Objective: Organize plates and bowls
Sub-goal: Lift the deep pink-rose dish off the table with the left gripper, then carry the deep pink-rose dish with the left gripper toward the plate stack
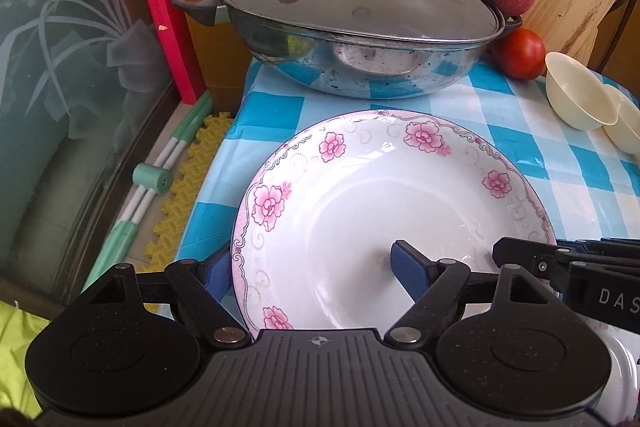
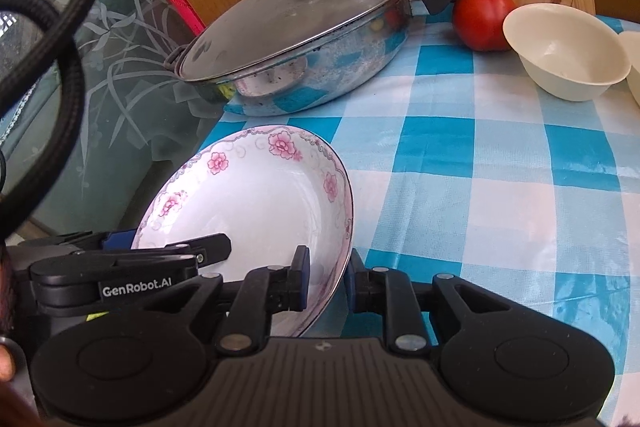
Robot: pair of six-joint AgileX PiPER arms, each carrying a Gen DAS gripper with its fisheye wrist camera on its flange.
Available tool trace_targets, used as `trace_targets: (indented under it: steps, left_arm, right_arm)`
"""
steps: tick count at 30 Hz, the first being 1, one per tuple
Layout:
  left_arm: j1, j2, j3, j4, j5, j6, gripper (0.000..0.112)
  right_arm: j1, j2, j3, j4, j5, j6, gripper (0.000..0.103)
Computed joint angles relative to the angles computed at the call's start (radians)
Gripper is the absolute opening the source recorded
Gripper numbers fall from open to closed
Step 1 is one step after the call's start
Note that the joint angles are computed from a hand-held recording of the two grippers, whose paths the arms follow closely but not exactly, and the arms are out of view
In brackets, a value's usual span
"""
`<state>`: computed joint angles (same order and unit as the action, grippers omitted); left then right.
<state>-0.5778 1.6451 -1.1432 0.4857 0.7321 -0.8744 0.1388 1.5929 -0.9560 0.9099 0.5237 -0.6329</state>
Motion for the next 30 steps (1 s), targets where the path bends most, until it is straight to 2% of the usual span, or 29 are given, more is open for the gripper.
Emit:
trace_targets:
  steps: [5, 7, 14, 30]
  left_arm:
    - [0.040, 0.018, -0.015, -0.056, -0.025, 0.045, 0.091]
    - [0.037, 0.025, -0.024, -0.055, -0.025, 0.059, 0.091]
    - [0.022, 0.028, -0.038, -0.048, 0.005, 0.040, 0.088]
    - [0.012, -0.010, -0.011, -0.031, 0.017, 0.023, 0.087]
  right_arm:
    - [0.002, 0.026, -0.021, 0.017, -0.012, -0.008, 0.020]
    - [0.010, 0.023, -0.017, 0.016, -0.022, -0.008, 0.022]
    - [0.004, 0.014, -0.023, -0.009, 0.004, 0.029, 0.021]
    - [0.023, -0.038, 0.011, -0.015, -0.009, 0.022, 0.021]
